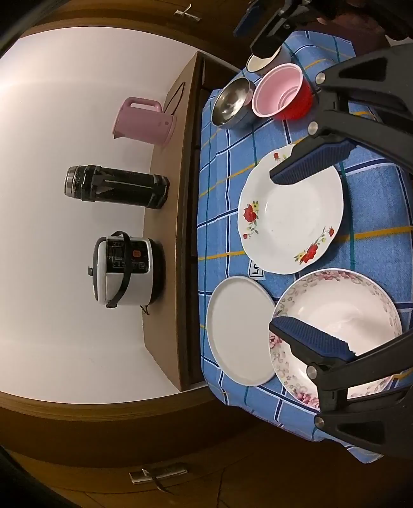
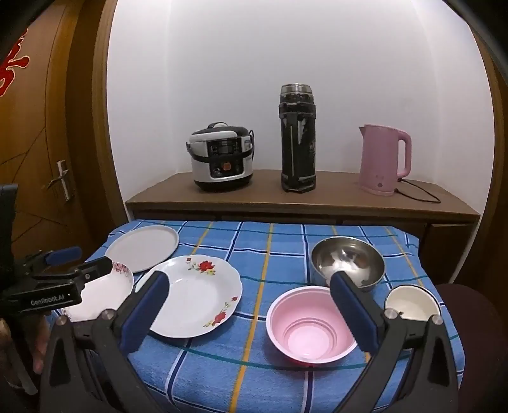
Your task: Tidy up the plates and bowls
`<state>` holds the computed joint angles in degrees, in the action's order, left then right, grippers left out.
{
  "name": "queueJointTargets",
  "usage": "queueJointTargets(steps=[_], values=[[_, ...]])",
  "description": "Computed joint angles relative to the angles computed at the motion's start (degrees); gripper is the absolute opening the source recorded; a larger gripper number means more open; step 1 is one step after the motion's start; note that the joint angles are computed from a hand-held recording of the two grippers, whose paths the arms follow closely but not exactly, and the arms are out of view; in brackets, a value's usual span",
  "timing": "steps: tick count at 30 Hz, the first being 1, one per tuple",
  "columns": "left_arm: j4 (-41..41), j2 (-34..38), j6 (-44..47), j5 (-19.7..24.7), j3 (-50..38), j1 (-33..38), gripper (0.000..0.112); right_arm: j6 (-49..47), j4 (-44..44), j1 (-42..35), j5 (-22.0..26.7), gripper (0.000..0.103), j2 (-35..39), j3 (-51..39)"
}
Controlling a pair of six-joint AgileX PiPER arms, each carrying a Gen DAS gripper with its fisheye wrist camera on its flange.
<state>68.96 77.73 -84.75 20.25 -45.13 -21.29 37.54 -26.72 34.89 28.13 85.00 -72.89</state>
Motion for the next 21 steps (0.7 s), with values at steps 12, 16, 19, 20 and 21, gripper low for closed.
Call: queueJointTargets(steps=[12,16,19,20,21], values=[[-0.2,0.0,-0.5,1.1,-0.1,-0.9,0.087,2.2,-1.3,1.3,0.9,0.103,0.0,-0.1],[-2.5,0.0,2.3,0.5,-0.6,0.0,0.087,2.4,-1.4,1.3,0.8,0.103,-0.2,0.2],[-1.7,-0.1,1.7,0.5,-0.4,0.0,0.087,2.4,-1.2,1.3,0.8,0.103,-0.3,0.3],[-1.7,-0.1,1.9,0.4,-0.4,0.1,0.087,2.4,-1.2,1.4,0.8,0.103,-0.3,0.4],[-2.3,-0.1,2.6,0.2,-0.5,0.3,0.087,2.6,-1.4,1.4,0.8,0.103,-0.4,0.5]])
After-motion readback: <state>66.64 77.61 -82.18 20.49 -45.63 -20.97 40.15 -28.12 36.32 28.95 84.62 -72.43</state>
